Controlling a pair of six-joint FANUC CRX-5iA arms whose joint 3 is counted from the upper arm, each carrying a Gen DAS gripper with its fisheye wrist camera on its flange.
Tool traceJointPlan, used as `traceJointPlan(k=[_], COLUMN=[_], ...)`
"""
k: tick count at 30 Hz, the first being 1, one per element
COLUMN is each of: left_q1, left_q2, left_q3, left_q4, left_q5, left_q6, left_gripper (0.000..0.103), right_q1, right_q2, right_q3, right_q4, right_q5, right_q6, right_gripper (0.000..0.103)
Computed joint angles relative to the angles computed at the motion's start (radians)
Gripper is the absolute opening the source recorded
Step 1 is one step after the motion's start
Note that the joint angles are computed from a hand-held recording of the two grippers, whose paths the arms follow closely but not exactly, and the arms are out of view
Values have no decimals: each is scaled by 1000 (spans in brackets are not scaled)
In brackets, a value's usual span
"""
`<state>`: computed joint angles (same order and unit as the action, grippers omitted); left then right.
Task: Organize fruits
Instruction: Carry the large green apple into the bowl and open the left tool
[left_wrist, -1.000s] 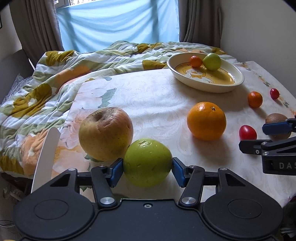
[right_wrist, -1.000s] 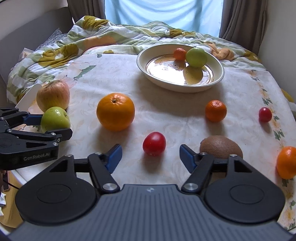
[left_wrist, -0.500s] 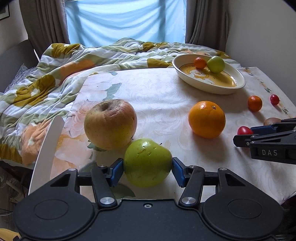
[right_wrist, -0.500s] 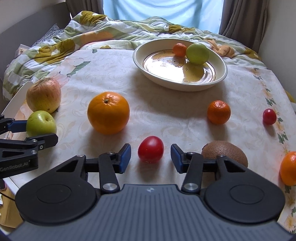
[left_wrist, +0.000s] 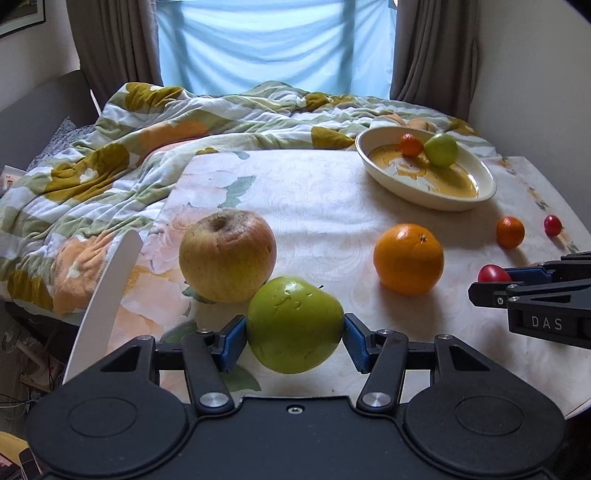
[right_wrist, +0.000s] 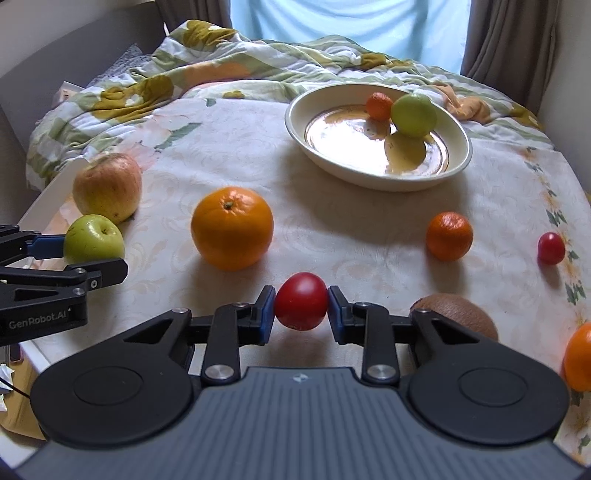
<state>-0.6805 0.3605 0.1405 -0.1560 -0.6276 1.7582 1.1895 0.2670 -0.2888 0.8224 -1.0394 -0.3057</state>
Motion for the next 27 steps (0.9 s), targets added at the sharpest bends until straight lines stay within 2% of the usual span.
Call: traceJointPlan(k=[4, 13, 23, 27], left_q1=[-24, -116, -174, -184], left_q2=[-17, -11, 48, 93], left_q3=[26, 157, 323, 408], left_q4=[-44, -165, -186, -189], left_q5=[-33, -179, -235, -265], left_q6=[71, 238, 305, 300], left_gripper=[60, 60, 60, 60], right_q1=[11, 32, 40, 15], right_q2=[-37, -162, -322, -383], right_q3=[-17, -81, -148, -177], right_q4=[20, 39, 32, 37], right_q5=[-8, -10, -41, -14], right_q6=[15, 67, 219, 236], right_gripper=[45, 45, 45, 45])
